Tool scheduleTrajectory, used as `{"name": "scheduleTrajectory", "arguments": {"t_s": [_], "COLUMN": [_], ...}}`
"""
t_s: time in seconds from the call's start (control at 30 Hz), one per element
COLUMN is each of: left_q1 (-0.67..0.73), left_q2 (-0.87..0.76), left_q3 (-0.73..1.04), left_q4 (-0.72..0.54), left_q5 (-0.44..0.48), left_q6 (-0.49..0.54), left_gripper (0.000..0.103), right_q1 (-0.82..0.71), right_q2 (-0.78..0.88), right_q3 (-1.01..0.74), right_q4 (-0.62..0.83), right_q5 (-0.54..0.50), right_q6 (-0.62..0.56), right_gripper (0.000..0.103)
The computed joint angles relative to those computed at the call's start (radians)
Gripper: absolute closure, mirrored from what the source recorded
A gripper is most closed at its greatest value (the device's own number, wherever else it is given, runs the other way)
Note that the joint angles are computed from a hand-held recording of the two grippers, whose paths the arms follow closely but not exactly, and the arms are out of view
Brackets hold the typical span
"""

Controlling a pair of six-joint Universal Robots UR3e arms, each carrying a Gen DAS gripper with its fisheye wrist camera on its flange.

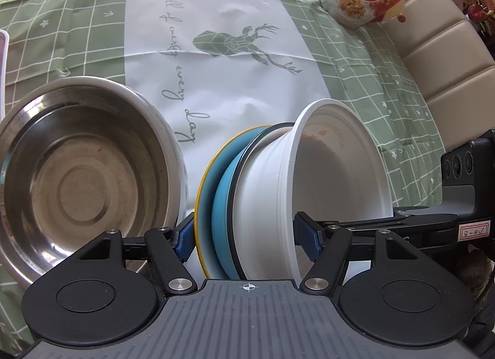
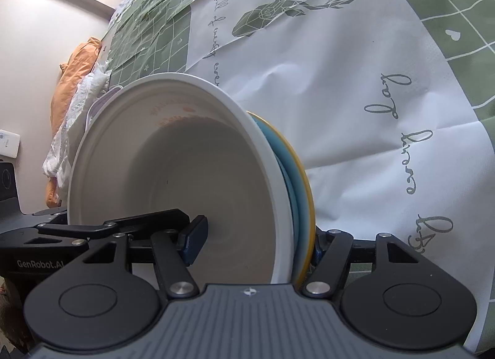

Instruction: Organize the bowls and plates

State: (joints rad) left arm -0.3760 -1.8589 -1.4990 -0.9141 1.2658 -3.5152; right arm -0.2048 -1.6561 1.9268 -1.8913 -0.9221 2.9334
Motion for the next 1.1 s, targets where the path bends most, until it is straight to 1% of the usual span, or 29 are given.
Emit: {"name": "scheduleTrajectory", "arguments": {"t_s": [0.2, 0.37, 0.47, 0.57, 0.63, 0.73, 0.9, 1.1], "left_q1": [0.016, 0.093, 0.168, 0.245, 0.309, 0.403, 0.518, 0.621], "left_q2": [0.080, 0.204, 0.290, 0.373, 0.421, 0.471, 0.496, 0.520], "left_q3": [-0.056, -0.132, -0.178, -0.242, -0.298, -0.394, -0.510, -0.593], "left_q4": [0.051, 0.043, 0.006, -0.012, -0.018, -0.022, -0.035, -0.025], "left_q5": [-0.031, -0.077, -0.100, -0.105, -0.123, -0.155, -0.201, -0.305], "left_q6": [0.007, 0.043, 0.083, 0.137, 0.173, 0.225, 0.315, 0.394], "left_gripper": [0.033, 0.033, 0.032, 0.032, 0.033, 0.032, 0.032, 0.033], "right_q1": [0.035, 0.149, 0.242, 0.331, 0.385, 0.439, 0.501, 0.521], "right_q2": [-0.067, -0.030, 0.051, 0.164, 0.252, 0.394, 0.567, 0.616], "right_q3": [-0.073, -0.203, -0.305, -0.412, -0.488, -0.607, -0.763, -0.833], "right_q4": [0.039, 0.026, -0.004, -0.033, -0.041, -0.012, 0.041, 0.022], "right_q5": [-0.040, -0.084, -0.101, -0.109, -0.115, -0.113, -0.126, -0.154], "right_q6": [0.040, 0.116, 0.167, 0.222, 0.249, 0.274, 0.295, 0.308], "right_gripper": [0.038, 0.038, 0.038, 0.038, 0.038, 0.037, 0.037, 0.034]}}
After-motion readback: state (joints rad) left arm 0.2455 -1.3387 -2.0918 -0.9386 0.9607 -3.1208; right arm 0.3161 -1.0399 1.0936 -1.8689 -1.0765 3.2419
